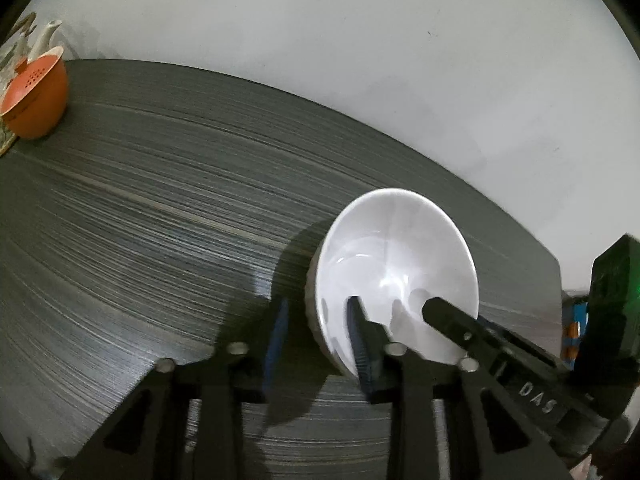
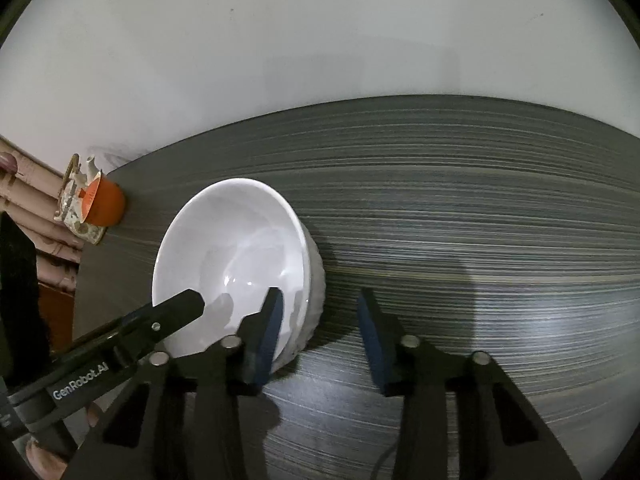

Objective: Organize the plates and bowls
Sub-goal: 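Carry the dolphin-print bowl and lower it into the white bowl with both tools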

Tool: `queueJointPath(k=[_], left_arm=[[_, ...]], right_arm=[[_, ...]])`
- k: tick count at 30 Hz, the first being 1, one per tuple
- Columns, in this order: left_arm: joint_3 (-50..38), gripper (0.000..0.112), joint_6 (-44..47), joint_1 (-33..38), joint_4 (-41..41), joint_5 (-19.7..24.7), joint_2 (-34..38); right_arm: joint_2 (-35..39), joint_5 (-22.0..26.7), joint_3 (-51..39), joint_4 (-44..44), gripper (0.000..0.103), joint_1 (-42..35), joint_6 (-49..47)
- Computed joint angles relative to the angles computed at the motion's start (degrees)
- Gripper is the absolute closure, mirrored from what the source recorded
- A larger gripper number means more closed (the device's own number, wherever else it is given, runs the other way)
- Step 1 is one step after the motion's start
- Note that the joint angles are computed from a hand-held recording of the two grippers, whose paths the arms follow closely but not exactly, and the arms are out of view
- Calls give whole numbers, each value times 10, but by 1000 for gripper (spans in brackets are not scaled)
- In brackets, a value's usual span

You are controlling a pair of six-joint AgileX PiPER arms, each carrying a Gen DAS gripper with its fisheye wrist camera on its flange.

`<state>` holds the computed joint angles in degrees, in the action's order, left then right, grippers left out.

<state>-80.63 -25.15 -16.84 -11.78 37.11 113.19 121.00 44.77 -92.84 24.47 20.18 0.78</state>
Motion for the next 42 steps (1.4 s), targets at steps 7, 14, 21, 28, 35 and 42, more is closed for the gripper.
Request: queueJointPath(k=[7, 14, 21, 28, 35, 42], left_arm=[[23, 94, -19, -28, 18, 1, -26], [7, 94, -85, -81, 89, 44, -67], [25, 94, -169, -164, 168, 78, -124], [60, 94, -234, -230, 226, 92, -171], [91, 94, -285, -275, 264, 112, -221], [111, 94, -329, -315, 282, 123, -243]], right_arm=[[-29, 4, 35, 29, 83, -11, -12], [-119, -4, 111, 31, 83, -20, -16], [-247, -17, 209, 16, 83, -32, -15], [-378, -22, 300, -41, 83, -16, 45], [-462, -17, 355, -68, 83, 8, 103], [-522, -23, 400, -106, 83, 57, 183]])
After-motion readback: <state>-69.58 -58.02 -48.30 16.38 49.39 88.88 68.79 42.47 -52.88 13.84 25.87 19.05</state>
